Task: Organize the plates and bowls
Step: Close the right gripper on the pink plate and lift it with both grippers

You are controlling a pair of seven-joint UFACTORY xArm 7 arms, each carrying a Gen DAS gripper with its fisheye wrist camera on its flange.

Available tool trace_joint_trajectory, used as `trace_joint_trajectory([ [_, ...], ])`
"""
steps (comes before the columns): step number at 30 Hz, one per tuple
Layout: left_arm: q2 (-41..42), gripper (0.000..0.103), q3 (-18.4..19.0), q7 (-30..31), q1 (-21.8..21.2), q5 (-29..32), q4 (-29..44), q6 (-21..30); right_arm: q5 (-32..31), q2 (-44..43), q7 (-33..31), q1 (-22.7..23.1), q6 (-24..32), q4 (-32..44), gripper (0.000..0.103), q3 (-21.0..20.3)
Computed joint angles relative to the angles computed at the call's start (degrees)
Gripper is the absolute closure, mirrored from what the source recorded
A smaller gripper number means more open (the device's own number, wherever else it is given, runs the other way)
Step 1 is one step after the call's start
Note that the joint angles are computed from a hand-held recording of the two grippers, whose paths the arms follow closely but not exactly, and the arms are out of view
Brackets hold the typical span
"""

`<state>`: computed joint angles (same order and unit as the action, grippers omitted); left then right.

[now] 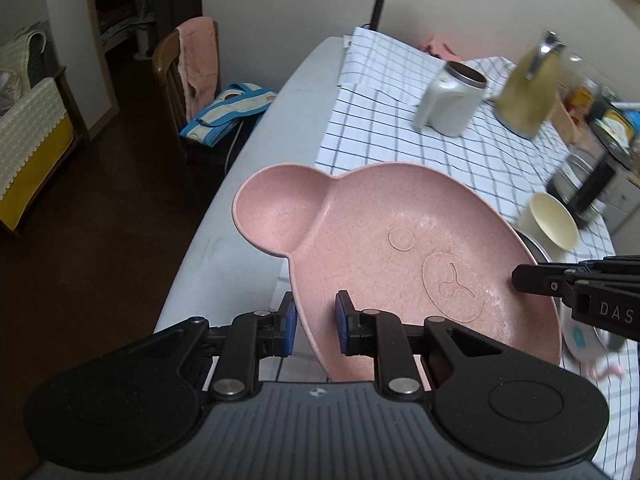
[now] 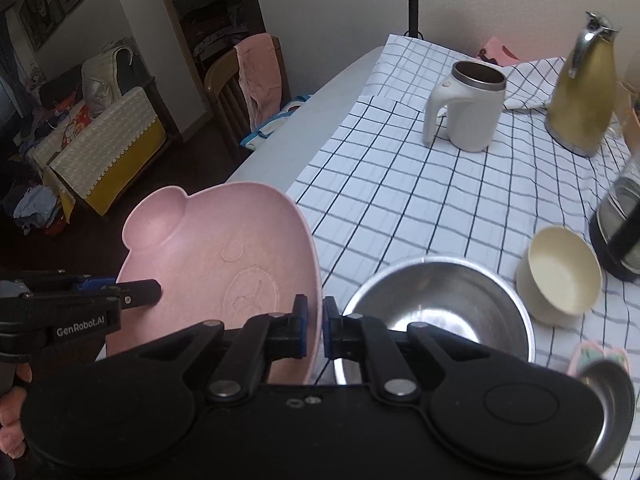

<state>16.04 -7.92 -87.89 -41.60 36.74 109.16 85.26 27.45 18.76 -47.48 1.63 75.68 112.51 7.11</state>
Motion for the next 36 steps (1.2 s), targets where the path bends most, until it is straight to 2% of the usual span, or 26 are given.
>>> trace_joint_trajectory([
  [3, -0.80, 0.084, -0.99, 0.11, -1.56, 0.61, -0.49, 0.76, 1.55, -6.21, -1.98, -1.47, -0.81, -7.51, 0.095, -0.89],
  [13, -3.57, 0.084, -4.48, -2.26, -5.34, 0.37, -4.03, 1.37, 4.33, -21.36, -5.33, -2.52, 0.30, -24.57, 0.095, -6.66],
  [22, -4.21, 0.084, -6.81, -4.61, -8.38, 0.03, -7.17, 0.66, 3.42, -31.08, -6.60, -2.34, 1.43, -35.85, 0.095, -11.18],
  [30, -4.61, 0.084, -7.82, -7.49, -9.31, -1.43, -11.10, -2.81, 0.65, -38.00, -7.08, -2.83, 1.16, -45.99, 0.095, -13.95],
  [36, -4.52, 0.084, -8.24, -8.92, -9.32, -3.10, -13.59, -5.45, -1.54, -40.24, -6.48, -3.17, 0.46, -50.67, 0.095, -15.05],
])
